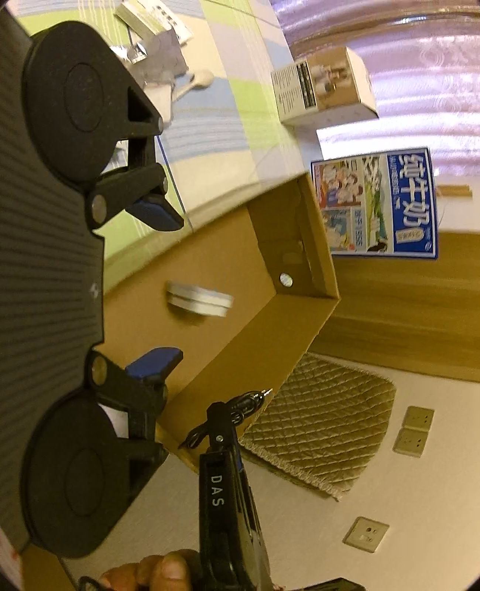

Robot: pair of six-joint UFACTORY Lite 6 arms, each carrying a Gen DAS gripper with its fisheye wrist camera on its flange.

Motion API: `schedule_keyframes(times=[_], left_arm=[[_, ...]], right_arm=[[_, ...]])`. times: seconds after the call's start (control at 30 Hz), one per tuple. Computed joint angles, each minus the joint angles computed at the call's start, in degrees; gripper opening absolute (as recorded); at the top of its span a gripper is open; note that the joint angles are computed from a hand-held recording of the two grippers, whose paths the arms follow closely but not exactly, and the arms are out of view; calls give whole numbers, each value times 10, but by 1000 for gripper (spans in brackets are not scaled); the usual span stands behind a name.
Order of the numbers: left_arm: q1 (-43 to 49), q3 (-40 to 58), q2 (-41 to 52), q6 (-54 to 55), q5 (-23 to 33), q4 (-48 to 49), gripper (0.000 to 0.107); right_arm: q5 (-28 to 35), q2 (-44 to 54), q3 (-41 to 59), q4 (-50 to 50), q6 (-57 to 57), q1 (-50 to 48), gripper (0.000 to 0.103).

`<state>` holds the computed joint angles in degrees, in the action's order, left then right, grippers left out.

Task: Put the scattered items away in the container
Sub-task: 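Carry the cable and adapter into the cardboard box and open both tools, then withdraw both tools from the box back over the table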

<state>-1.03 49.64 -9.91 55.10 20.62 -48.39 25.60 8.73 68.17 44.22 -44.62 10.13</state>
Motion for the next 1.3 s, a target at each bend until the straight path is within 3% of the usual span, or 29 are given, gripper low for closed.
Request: schedule_keyframes(times=[0.37, 0.43, 0.5, 0.53, 0.93, 1.3], left_arm=[[71, -33, -53, 44, 47, -29, 66], [74, -41, -59, 46, 48, -29, 66], [78, -47, -64, 50, 51, -30, 66], [81, -51, -67, 53, 52, -33, 67], [159, -112, -146, 75, 108, -33, 70], [359, -154, -257, 148, 260, -21, 80]], right_arm=[[-34, 17, 16, 2, 24, 37, 13], [-42, 15, 14, 13, 16, 39, 28], [-46, 8, 4, 31, -1, 38, 54], [-49, 3, -1, 38, -8, 38, 55], [-46, -100, -80, -58, 100, 65, 60], [-62, -224, -160, -272, 348, 193, 74]])
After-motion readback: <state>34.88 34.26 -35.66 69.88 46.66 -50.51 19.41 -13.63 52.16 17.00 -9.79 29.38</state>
